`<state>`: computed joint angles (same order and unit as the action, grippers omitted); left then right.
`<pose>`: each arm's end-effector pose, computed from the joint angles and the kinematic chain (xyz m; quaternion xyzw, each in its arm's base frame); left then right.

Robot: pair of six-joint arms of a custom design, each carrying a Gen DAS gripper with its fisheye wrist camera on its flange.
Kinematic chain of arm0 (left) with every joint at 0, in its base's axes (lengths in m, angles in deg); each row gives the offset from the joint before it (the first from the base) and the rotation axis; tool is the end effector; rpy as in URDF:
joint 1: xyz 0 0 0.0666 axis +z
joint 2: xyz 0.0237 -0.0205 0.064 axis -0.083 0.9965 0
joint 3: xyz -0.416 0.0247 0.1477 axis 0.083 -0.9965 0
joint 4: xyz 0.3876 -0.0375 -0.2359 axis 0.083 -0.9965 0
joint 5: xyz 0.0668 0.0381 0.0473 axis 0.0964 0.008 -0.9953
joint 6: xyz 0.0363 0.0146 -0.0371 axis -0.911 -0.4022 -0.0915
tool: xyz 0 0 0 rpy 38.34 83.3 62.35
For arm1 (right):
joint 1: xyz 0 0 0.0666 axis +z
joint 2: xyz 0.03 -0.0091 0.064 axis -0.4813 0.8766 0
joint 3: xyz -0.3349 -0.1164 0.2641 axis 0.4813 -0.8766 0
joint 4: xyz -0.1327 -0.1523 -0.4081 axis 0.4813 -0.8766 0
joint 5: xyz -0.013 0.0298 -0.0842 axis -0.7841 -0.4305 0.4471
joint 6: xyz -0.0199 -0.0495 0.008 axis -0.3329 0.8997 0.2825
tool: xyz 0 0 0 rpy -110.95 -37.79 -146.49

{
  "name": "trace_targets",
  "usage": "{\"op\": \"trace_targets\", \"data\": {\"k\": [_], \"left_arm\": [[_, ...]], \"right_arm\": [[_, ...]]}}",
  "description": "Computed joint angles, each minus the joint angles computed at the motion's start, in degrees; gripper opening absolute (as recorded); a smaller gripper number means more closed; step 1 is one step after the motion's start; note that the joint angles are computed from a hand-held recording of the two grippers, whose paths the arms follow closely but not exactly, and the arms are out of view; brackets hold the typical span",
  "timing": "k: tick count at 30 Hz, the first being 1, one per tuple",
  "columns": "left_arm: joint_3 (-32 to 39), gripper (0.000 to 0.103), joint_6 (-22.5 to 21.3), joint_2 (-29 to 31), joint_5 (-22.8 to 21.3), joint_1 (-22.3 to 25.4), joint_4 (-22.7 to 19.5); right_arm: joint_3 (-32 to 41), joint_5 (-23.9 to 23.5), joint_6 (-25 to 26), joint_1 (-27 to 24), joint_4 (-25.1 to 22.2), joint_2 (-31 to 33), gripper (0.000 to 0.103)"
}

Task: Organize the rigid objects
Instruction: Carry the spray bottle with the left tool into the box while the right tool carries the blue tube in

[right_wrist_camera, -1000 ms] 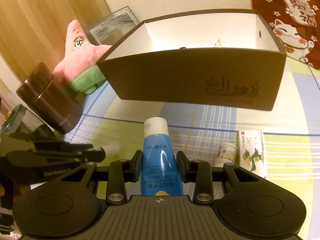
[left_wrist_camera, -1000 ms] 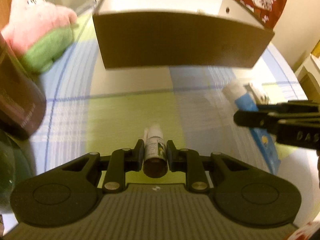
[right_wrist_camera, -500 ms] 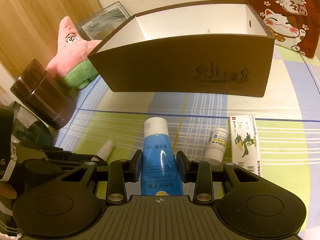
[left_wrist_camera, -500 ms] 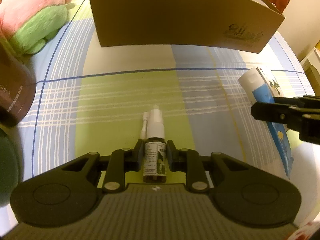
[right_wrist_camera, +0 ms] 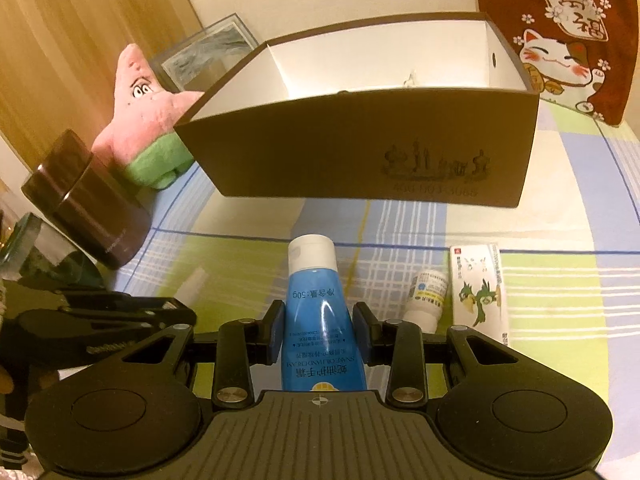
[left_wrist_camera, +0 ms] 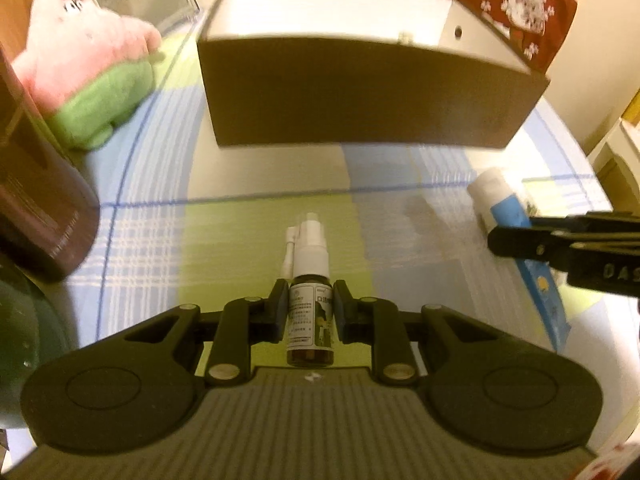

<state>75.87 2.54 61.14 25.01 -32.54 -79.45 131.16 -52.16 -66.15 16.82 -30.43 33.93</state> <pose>0.3861 -0.2080 0.3385 0.2725 0.9234 -0.1056 0.2488 0.2729 0.2609 0.3258 0.1276 0.9185 0.1574 0.3396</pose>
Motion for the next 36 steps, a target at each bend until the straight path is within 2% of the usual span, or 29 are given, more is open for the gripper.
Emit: {"op": "trace_targets", "data": {"k": [9,18,24,26,36], "left_arm": [[3.02,0.021,0.51,-1.33,1.1,0.44,2.66],[8.09,0.021,-0.36,1.44,1.03,0.13,5.83],[13.13,0.021,-1.12,5.6,0.32,-0.08,7.25],[15.07,0.021,-1.26,7.33,0.44,0.04,7.42],[26.13,0.021,-2.23,17.12,-0.51,-0.34,4.75]], "right_arm": [[1.49,0.56,3.3,-1.98,0.66,-0.49,0.037],[4.4,-0.52,6.86,-5.99,3.0,0.28,0.037],[8.36,-3.33,8.73,-9.55,4.52,2.71,0.037],[10.69,-3.02,7.76,-10.54,3.37,4.38,0.037],[17.63,-9.3,6.91,-17.74,5.31,11.6,0.037]]}}
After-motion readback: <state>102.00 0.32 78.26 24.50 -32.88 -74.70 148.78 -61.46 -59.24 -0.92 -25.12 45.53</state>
